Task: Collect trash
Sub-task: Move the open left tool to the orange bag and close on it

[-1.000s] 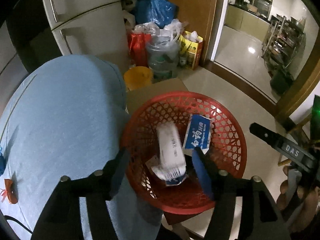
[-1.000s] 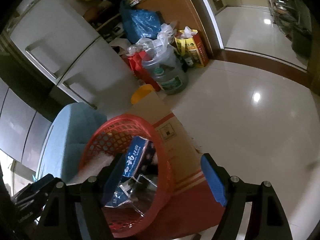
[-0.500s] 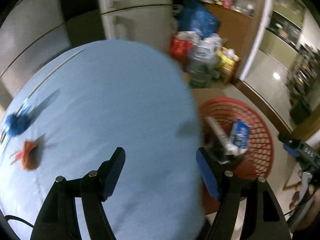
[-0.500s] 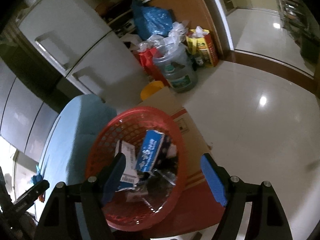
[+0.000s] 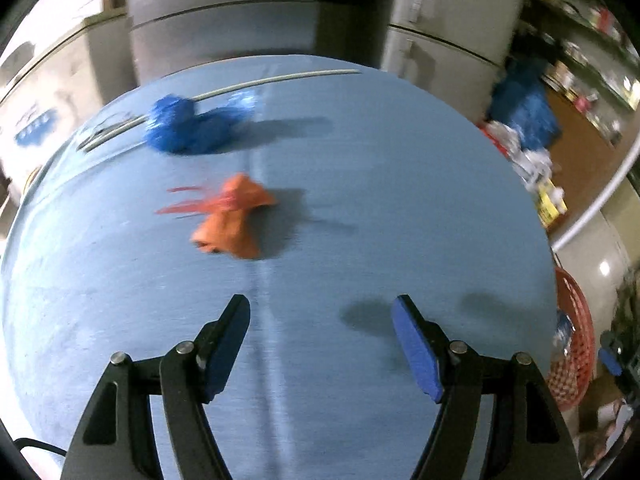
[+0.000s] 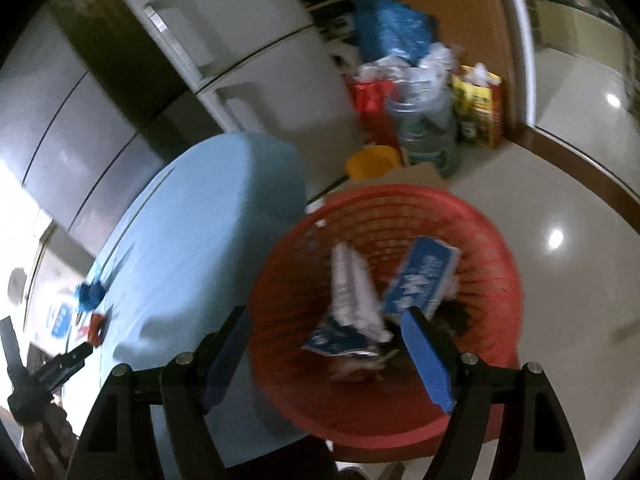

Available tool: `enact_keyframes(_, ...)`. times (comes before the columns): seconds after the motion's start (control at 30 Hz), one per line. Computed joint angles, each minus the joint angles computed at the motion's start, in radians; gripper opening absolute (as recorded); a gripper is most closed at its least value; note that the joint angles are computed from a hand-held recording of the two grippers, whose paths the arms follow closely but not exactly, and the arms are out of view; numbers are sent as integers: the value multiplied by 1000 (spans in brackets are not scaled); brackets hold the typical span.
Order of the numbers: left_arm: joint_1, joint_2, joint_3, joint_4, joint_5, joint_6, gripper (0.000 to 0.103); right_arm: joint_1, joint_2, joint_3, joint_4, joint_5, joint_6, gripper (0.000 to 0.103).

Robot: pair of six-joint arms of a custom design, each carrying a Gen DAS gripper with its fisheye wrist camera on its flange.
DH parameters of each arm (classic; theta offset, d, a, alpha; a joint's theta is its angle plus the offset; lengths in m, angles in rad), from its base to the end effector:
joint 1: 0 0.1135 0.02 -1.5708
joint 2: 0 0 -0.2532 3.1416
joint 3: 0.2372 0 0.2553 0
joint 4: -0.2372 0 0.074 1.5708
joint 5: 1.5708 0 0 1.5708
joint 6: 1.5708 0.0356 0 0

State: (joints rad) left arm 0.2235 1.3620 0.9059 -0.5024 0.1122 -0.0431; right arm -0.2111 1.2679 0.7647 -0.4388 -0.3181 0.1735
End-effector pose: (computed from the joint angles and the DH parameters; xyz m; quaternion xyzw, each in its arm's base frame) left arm 0.2735 0.0581 0.2163 -0.1098 0.9458 -0.0261 0.3045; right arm 0.2509 -0.0424 0.2009 0.1314 0.9310 0.1448 0.3081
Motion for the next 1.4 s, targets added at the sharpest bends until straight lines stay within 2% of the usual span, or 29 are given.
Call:
enact_keyframes(0.33, 125, 142, 78, 28, 20, 36, 74, 267, 17, 26, -9, 128, 69, 80)
enact_keyframes(0.8, 91, 350, 233, 89, -1, 42, 74, 441, 89, 104, -52, 223, 112, 80)
enact_keyframes(0.87, 82, 380, 254, 86, -6, 60, 69, 446, 104, 113, -52, 224, 110, 80)
enact_keyframes(0.93, 64, 377, 240, 119, -49, 91, 49, 451, 120, 123, -50, 224, 113, 80)
enact_keyframes(1.0, 73, 377, 240, 123, -26, 105, 39, 454, 139, 134, -48, 223, 114, 80)
enact_keyframes(1.13, 110, 359, 222, 125, 21, 120, 36, 473, 181, 154, -38, 221, 120, 80)
enact_keyframes(1.4, 273, 272, 138, 164, 8, 119, 36, 535, 291, 244, -20, 217, 126, 81)
